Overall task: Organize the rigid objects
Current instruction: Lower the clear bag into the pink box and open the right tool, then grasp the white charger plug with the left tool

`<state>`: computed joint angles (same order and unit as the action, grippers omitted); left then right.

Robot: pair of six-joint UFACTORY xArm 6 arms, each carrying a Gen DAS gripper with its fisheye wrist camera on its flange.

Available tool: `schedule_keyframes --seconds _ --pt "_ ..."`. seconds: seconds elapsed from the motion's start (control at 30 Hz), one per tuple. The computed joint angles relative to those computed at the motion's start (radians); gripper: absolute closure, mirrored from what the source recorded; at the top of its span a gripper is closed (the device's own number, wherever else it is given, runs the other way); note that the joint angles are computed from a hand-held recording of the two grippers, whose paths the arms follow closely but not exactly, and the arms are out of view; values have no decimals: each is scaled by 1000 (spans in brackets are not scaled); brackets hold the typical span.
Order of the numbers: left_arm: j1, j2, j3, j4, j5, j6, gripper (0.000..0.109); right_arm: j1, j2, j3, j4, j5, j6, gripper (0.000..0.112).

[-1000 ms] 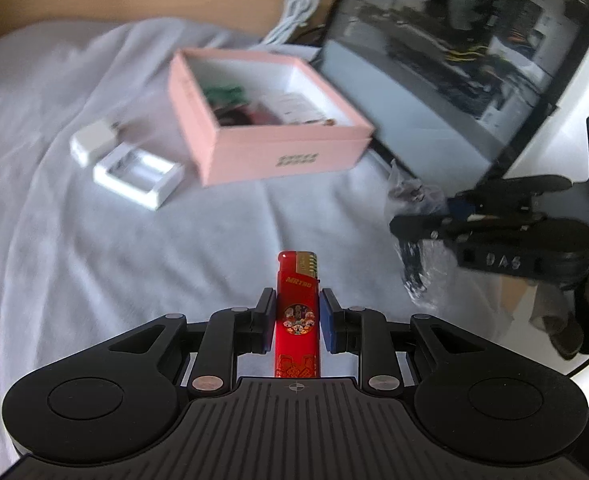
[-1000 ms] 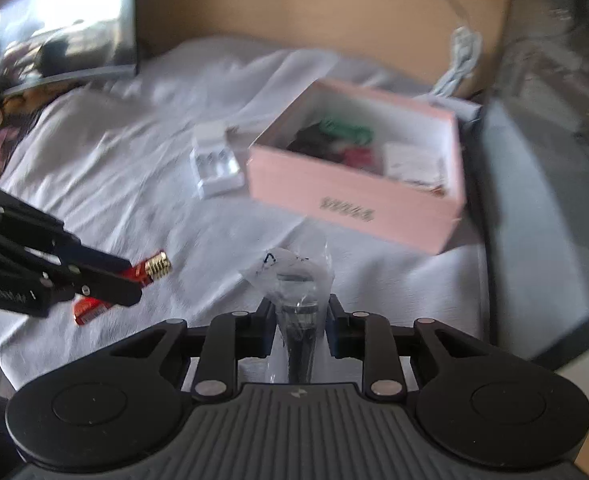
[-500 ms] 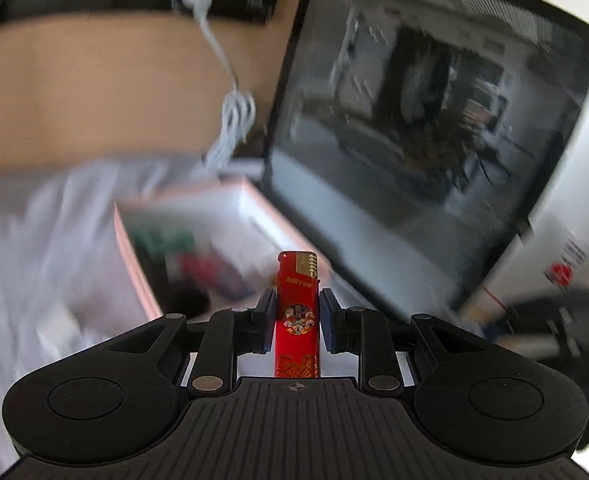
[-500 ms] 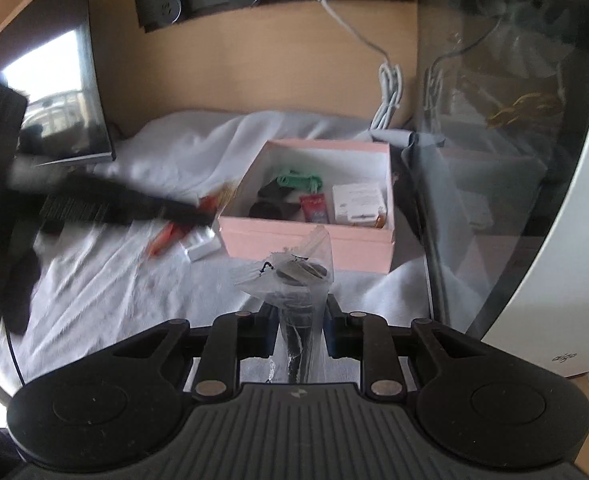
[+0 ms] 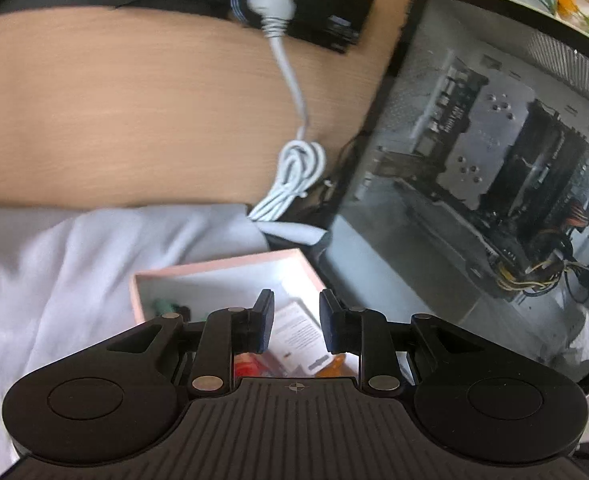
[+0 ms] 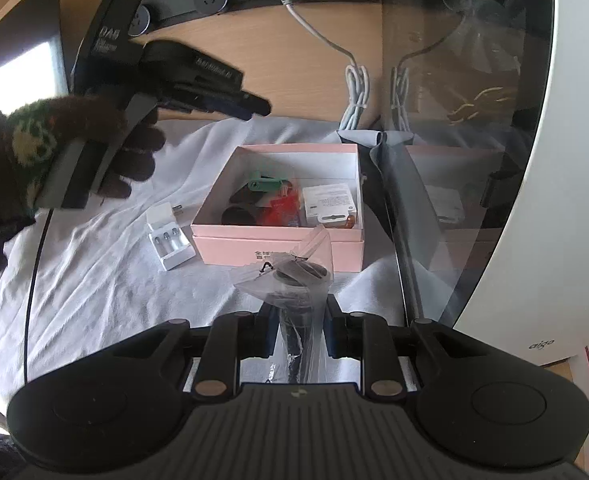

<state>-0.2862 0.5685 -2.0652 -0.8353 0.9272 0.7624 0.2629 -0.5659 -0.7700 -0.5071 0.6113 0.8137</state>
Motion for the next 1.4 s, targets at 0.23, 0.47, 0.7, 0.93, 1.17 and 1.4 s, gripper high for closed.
schedule_keyframes --seconds 0.23,0.47,0.7,0.93,1.17,1.4 --pt "84 -228 398 -98 -102 140 82 -76 148 -150 58 -117 -125 90" --pt "188 -388 669 -55 -103 122 82 -168 452 -483 284 -134 -345 90" --pt "260 -440 763 12 -136 25 82 -196 701 -735 327 -38 -350 79" --pt "276 -436 782 87 -180 -59 82 -164 674 -628 170 -143 -280 58" --pt "248 -401 756 128 -208 -91 82 -126 538 -408 51 -180 -235 52" --pt "208 -355 700 128 -203 -77 82 -73 382 -187 31 -160 -156 51"
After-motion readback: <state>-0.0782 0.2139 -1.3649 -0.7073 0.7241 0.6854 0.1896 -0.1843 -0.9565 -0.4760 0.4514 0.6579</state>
